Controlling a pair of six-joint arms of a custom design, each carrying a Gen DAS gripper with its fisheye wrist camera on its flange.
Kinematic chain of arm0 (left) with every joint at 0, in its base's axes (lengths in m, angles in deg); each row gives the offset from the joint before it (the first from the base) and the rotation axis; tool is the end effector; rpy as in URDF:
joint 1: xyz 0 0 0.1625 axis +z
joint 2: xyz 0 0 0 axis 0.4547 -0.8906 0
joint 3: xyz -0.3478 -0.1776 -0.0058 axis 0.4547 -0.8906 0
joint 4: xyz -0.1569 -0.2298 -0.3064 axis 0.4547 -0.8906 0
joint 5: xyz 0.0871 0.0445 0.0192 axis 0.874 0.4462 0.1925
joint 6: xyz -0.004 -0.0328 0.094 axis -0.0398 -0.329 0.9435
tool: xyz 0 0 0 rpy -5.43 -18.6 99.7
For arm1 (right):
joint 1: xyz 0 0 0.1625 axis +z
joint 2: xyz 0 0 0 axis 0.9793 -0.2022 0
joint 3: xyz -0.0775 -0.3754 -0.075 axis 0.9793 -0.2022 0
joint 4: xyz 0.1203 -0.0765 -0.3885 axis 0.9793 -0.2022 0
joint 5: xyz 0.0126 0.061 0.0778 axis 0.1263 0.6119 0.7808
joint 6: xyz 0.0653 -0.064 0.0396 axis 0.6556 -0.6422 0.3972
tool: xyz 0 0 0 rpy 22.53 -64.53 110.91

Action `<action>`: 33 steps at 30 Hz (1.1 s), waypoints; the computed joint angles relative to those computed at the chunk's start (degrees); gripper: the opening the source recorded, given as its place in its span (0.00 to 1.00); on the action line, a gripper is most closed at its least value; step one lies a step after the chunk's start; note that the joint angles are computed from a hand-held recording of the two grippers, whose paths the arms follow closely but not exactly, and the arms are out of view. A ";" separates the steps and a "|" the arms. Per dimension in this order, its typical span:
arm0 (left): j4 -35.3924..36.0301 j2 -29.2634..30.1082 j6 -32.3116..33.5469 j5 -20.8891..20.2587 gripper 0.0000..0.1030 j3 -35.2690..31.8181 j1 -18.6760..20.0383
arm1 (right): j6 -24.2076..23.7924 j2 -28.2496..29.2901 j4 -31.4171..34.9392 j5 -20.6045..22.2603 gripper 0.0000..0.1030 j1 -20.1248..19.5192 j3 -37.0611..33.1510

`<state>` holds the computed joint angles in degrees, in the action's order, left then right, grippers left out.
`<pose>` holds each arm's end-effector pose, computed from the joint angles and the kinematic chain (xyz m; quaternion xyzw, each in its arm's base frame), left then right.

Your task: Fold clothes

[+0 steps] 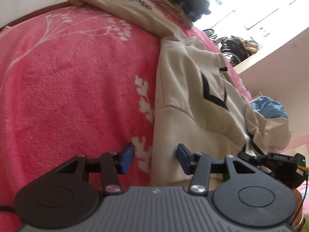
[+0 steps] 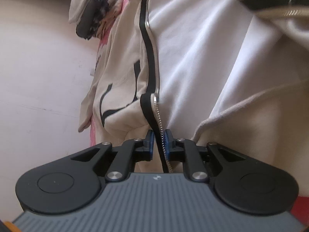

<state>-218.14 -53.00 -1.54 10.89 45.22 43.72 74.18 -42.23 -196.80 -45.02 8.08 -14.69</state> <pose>-0.0476 -0.6778 0.1843 -0.0865 0.9267 -0.3498 0.1068 0.0914 -0.8246 0.1412 0.0687 0.9775 -0.1930 0.0504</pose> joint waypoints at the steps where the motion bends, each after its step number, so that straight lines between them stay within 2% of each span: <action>1: 0.88 0.17 -0.55 0.81 0.32 -0.45 -0.15 | 0.35 0.05 0.66 0.66 0.12 -0.21 -0.12; 2: 1.95 0.24 -1.81 1.16 0.13 -0.81 -0.14 | 0.69 0.09 1.32 1.32 0.12 -0.43 -0.24; 4: 4.17 0.36 -4.43 1.75 0.08 -1.58 -0.09 | -0.84 0.18 2.14 1.34 0.11 -0.28 -0.60; 6: 5.38 -0.46 -5.27 2.07 0.04 -1.45 -0.73 | -5.31 0.08 1.85 -2.37 0.06 0.90 -0.61; 7: 5.98 -0.88 -5.67 2.22 0.04 -1.39 -1.06 | -7.58 0.06 1.59 -4.25 0.05 1.50 -0.62; 10: 7.97 -3.58 -6.60 1.14 0.04 -0.34 -2.28 | -11.13 -2.45 -0.54 -5.40 0.04 2.59 1.65; 13: 12.43 -5.07 -7.21 0.29 0.04 -0.55 -3.00 | -12.47 -4.61 0.35 -7.11 0.04 3.23 2.85; 15: 15.75 -3.61 -5.65 2.67 0.04 -1.94 -3.31 | -13.37 -4.00 2.54 -11.06 0.04 3.72 2.10; 17: 18.68 -2.00 -6.59 2.84 0.04 -3.36 -2.59 | -13.63 -2.85 4.73 -15.12 0.04 4.09 0.99; 19: 17.95 -1.54 -6.08 3.12 0.05 -3.18 -2.41 | -13.26 -1.61 6.03 -17.99 0.04 4.17 -0.08; 22: 16.27 -1.72 -5.13 3.44 0.05 -2.23 -2.59 | -16.44 -1.97 4.46 -17.84 0.05 4.88 0.10; 24: 17.75 -2.42 -3.69 3.56 0.10 -2.07 -2.74 | -17.90 -1.51 4.51 -20.18 0.12 5.48 -0.78; 25: 18.61 -2.88 -2.95 3.83 0.11 -1.95 -2.86 | -17.94 -1.29 4.45 -21.42 0.13 5.69 -1.20; 27: 19.25 -4.54 -1.79 4.84 0.19 -1.04 -3.35 | -17.08 -2.71 4.36 -21.62 0.15 5.69 -0.38; 29: 18.60 -6.25 -0.91 6.79 0.21 0.22 -4.08 | -18.00 -4.97 2.34 -19.25 0.17 5.48 1.45; 31: 16.81 -7.20 -0.07 8.48 0.21 0.65 -4.68 | -18.86 -5.15 0.80 -16.58 0.23 5.45 0.13; 33: 14.25 -6.27 1.39 7.90 0.21 -0.94 -4.57 | -19.78 -3.62 0.66 -14.92 0.25 5.66 -4.02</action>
